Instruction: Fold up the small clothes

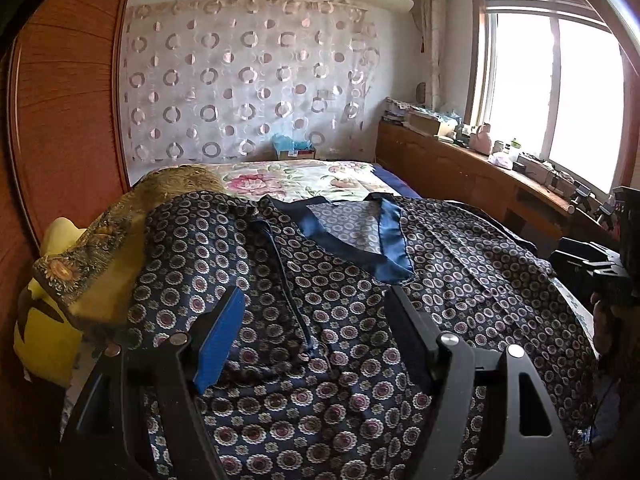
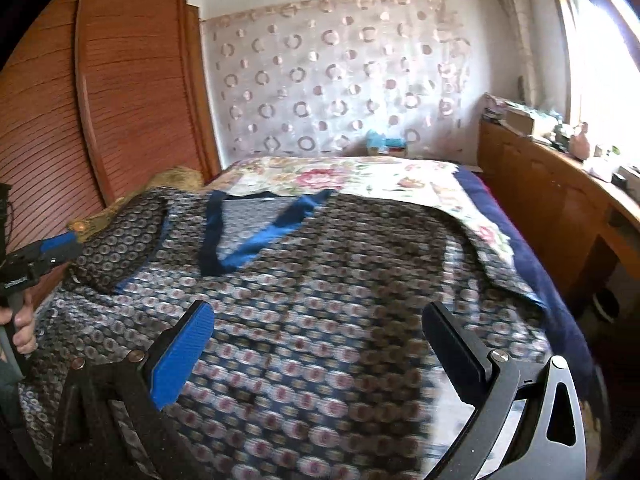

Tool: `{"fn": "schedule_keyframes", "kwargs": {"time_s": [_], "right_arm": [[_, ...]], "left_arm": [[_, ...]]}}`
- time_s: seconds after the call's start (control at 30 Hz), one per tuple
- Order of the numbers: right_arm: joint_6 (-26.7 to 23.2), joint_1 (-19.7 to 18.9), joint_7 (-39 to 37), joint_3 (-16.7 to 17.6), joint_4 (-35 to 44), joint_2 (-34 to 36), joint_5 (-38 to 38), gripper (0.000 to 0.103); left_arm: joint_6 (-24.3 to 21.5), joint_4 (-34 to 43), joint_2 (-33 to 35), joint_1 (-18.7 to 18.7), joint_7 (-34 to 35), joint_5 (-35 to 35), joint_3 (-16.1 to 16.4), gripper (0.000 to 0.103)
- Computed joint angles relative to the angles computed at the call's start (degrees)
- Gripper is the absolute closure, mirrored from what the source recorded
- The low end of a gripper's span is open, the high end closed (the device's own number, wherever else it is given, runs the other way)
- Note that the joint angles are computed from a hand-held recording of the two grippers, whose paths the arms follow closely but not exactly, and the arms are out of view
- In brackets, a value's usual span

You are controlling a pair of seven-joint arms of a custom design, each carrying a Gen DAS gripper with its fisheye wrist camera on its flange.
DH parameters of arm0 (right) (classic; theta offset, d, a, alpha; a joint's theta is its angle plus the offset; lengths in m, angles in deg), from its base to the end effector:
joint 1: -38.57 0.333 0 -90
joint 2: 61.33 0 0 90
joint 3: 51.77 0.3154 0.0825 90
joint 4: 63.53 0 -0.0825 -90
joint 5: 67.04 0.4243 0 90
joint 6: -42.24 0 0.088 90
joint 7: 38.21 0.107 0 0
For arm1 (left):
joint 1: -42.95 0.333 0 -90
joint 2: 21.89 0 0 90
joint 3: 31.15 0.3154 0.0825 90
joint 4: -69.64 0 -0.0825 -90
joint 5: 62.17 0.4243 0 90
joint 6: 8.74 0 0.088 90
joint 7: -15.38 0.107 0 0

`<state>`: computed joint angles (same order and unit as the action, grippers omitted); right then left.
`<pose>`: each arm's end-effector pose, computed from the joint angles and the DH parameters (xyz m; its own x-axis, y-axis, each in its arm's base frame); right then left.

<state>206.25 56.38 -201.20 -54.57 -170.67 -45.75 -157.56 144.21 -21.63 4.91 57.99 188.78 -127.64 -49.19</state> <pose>0.6346 0.2292 0.3851 -0.1216 -0.9890 -0.0847 -0.5028 0.1349 -0.8538 0.7534 0.0225 0.4082 -0.5390 -0.8375 0.0896 -0.4709 0.2113 -0.8565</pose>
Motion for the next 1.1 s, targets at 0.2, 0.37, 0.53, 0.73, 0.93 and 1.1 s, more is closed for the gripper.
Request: {"fn": "schedule_keyframes", "kwargs": {"time_s": [0.2,0.37,0.53,0.73,0.93,1.1], "right_arm": [[-4.38,-0.64,-2.09,-0.09,-4.81,-3.45,4.44,0.003],[-7.76,-1.62,-4.96,0.54,-8.02,-6.39,8.86,0.007],[-9.36,-2.72,-10.27,0.92,-8.18,-6.48,14.48,0.014],[-7.65,-3.83,-18.64,0.1,-7.61,-5.7,24.13,0.02],[-5.29,-5.02,-27.81,-0.31,-8.17,-5.55,35.34,0.026],[-1.84,-6.89,-36.22,-0.25,-9.95,-6.26,48.05,0.03]], "left_arm": [[0.03,-1.49,-0.99,0.0,1.72,-1.1,-0.49,0.03],[-0.05,-3.05,-2.24,-0.68,3.57,-2.63,-0.2,0.03],[-0.47,-3.83,-2.87,-1.58,4.36,-2.82,0.54,0.03],[-1.04,-4.4,-3.17,-2.44,3.84,-2.15,1.21,0.03],[-1.6,-5.07,-3.5,-2.81,3.97,-1.65,1.31,0.03],[-1.67,-5.56,-3.89,-3.04,4.05,-1.67,1.42,0.03]]}}
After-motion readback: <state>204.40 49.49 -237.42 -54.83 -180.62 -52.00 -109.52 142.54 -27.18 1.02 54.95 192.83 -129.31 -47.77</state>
